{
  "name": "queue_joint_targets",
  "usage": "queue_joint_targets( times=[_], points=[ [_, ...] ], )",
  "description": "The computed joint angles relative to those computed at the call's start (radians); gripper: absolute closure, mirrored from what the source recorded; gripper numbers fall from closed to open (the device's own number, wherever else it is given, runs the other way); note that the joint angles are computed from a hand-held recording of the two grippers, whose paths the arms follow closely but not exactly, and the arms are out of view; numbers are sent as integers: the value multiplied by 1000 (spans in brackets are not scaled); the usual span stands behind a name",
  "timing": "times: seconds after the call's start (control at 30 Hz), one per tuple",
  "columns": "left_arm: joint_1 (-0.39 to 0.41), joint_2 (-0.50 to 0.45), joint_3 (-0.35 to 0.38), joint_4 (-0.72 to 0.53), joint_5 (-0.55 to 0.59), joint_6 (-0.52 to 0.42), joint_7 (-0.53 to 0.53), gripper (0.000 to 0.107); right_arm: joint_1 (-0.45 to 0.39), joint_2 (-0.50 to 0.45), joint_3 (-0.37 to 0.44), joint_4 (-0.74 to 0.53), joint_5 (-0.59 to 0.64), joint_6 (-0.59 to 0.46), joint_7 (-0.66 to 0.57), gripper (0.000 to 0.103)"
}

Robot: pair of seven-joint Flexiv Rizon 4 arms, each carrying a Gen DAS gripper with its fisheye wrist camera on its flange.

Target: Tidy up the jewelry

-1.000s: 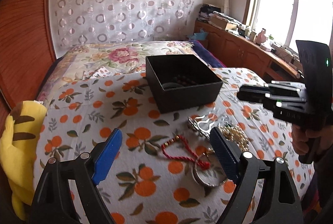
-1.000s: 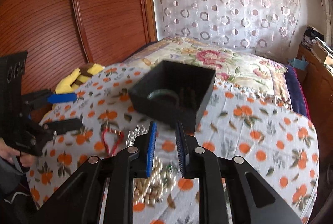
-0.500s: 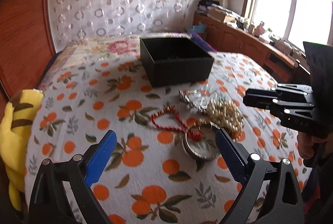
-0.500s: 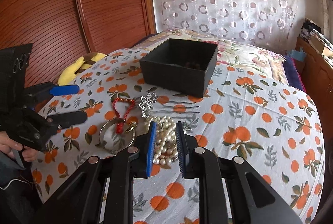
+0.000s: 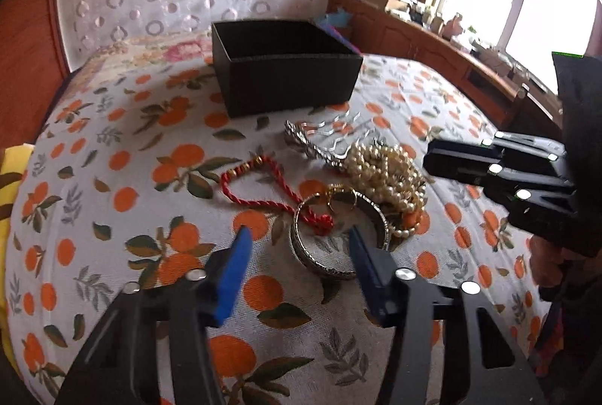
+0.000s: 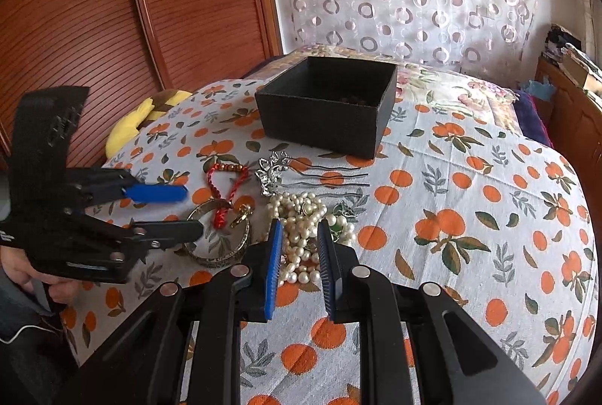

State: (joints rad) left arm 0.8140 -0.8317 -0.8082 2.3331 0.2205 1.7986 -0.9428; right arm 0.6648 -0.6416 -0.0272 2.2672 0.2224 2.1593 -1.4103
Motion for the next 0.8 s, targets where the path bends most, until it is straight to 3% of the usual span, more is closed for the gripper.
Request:
queue_joint_targets(
  times=[0.07,0.1,0.13,0.23,0.63,0.8],
  points=[
    [-44,19,42,-5,1,27,-2,67,0,3,2,1,0,0,0,82],
    [-57,30,54,-7,0,29,-6,75,3,6,1,2,2,0,-1,82],
    [-50,30,49,-8,2,19,-7,87,3,7,2,3,1,1,-2,82],
    [-12,23,21,-2,5,-1,7,101,8,10,2,2,-1,-2,-6,82],
    [73,35,-41,22,3,-46,91,104,18,3,-4,-7,-1,-17,-8,82],
    [103,29,-56,47,5,-8,91,104,20,-3,-13,-31,-11,-33,-10,82]
  ],
)
